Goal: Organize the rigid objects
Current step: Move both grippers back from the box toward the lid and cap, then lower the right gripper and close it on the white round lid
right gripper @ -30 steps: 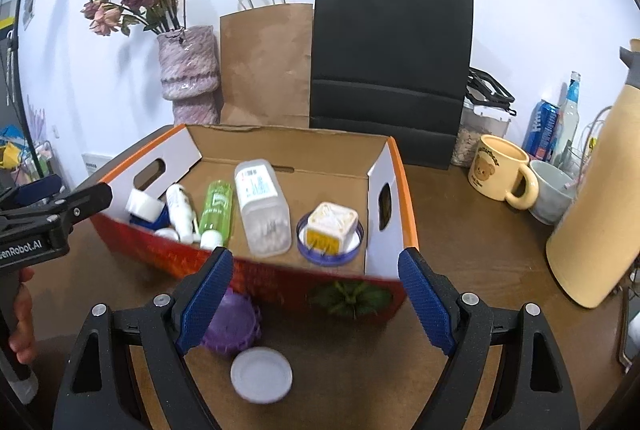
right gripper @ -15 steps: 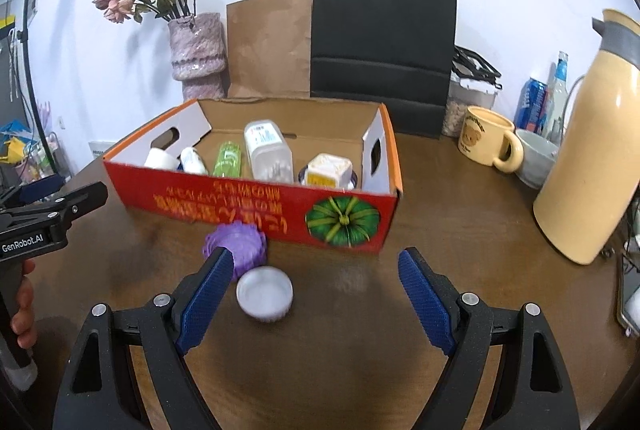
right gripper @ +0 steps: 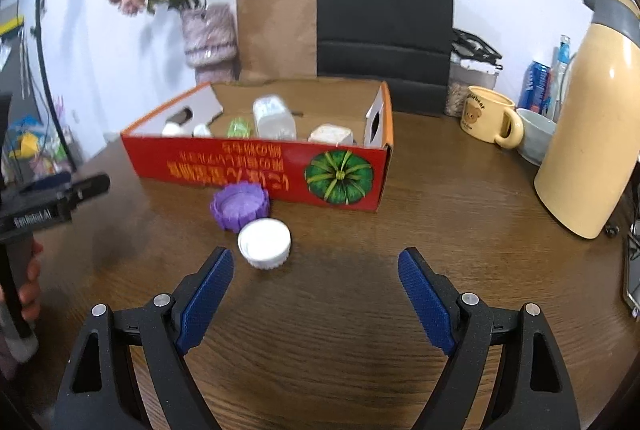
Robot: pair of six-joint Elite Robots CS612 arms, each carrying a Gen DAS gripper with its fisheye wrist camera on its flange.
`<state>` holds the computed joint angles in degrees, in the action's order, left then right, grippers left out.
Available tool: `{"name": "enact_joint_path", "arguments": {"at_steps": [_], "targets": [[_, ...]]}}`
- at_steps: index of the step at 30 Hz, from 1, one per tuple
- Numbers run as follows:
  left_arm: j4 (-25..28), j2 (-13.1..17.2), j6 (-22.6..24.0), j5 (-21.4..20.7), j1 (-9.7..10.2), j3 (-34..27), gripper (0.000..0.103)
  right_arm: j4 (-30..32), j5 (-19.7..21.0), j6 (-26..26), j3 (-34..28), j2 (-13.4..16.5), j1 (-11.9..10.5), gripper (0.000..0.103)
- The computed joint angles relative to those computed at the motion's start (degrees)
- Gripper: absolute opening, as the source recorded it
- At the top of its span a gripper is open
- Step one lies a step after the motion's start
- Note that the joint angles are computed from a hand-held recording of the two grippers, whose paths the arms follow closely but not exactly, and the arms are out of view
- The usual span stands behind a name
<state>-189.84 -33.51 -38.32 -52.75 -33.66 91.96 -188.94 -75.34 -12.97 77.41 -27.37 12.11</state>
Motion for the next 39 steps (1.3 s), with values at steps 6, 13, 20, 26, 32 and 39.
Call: {"name": "enact_joint_path", "arguments": {"at_steps": [6,13,20,26,32,39], "targets": [[0.06,-0.02,0.27,-0.37,0.04,-0.03,0.103,5.98,-0.28,-5.04,-2.48,0.73,0.89,0.089],[1.08,-0.18,0.51,-1.11,0.13,-0.08,0.103,16.39,-2.95,-6.55,-8.3,2.65,2.02,0.089],[0.67,-0.15,1.86,-1.58,-0.03,-0.13,0.103,20.23,-3.01,-6.18,-11.07,3.7,2.37,0.088],[0.38,-0.07,2.43,-1.58,-0.16,-0.18,0.103,19.8,-0.81,-7.14,-11.17,3.78,2.28,0.045],[0.43,0.02,3.1,-1.39,-0.33,-0.32,0.103,16.09,-1.26,-6.86,-10.0,3.49,2.34,0.045],[1.37,0.24,3.94,-1.96,-0.41,-0.97,0.103,11.76,-2.04,-6.81,-8.78,3.17,2.32,0.045]]}}
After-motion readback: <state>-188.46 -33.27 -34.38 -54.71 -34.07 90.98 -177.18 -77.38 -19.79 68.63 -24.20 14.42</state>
